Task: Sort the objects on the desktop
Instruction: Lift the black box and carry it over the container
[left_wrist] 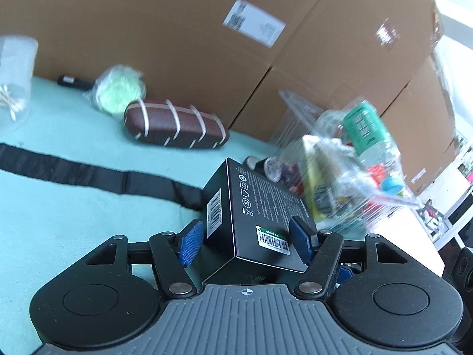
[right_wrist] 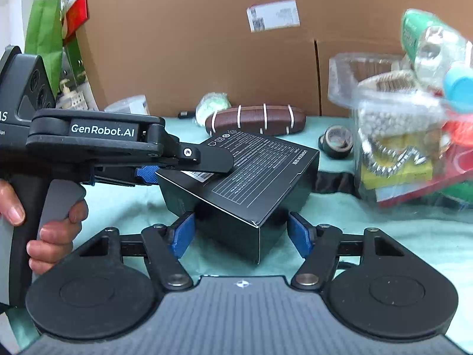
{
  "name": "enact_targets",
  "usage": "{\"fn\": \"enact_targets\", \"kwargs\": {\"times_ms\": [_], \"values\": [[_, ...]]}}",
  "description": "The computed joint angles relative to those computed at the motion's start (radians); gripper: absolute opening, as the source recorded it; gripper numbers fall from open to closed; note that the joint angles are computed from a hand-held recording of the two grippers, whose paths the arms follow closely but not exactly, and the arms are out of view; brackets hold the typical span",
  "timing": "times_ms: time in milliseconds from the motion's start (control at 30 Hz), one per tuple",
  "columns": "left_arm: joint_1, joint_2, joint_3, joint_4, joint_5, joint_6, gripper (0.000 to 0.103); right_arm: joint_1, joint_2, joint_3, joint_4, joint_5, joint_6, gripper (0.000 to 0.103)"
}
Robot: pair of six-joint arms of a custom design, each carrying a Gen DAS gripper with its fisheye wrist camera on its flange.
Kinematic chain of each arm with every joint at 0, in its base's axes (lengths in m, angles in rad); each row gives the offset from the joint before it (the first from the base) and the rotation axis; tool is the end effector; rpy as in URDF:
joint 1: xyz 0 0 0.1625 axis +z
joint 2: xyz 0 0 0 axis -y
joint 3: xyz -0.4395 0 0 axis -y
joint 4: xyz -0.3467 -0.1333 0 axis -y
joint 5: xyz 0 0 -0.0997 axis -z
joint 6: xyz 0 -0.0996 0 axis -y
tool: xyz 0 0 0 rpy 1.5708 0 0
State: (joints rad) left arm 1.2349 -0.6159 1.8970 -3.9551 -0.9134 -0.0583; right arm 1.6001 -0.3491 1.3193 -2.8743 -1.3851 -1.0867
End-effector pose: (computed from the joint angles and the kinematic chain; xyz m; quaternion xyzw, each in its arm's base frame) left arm -0.0056 -0.6051 0.1376 -0.0560 0.8217 -0.5402 0.1725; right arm 0.1732 -0.7304 -0.0331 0.5330 -0.8248 0.1887 0.0044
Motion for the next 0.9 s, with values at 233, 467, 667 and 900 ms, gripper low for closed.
{"fn": "enact_targets", "kwargs": {"times_ms": [233,467,667,900], "values": [[-0.072,0.019,0.016,-0.143,0.036,0.071,0.065,-0.008,-0.073,0.103,-0.093,0.084,-0.033,0.07],[-0.139,0.039,-0.009,-0.239,0.081,0.172,0.065,-0.013,-0.116,0.145,-0.141,0.158,-0.023,0.065],[-0.179,0.056,-0.02,-0.299,0.122,0.225,0.065,-0.018,-0.14,0.178,-0.16,0.195,-0.026,0.065],[-0.223,0.058,-0.01,-0.376,0.151,0.287,0.065,-0.023,-0.163,0.215,-0.191,0.248,-0.059,0.065]]}}
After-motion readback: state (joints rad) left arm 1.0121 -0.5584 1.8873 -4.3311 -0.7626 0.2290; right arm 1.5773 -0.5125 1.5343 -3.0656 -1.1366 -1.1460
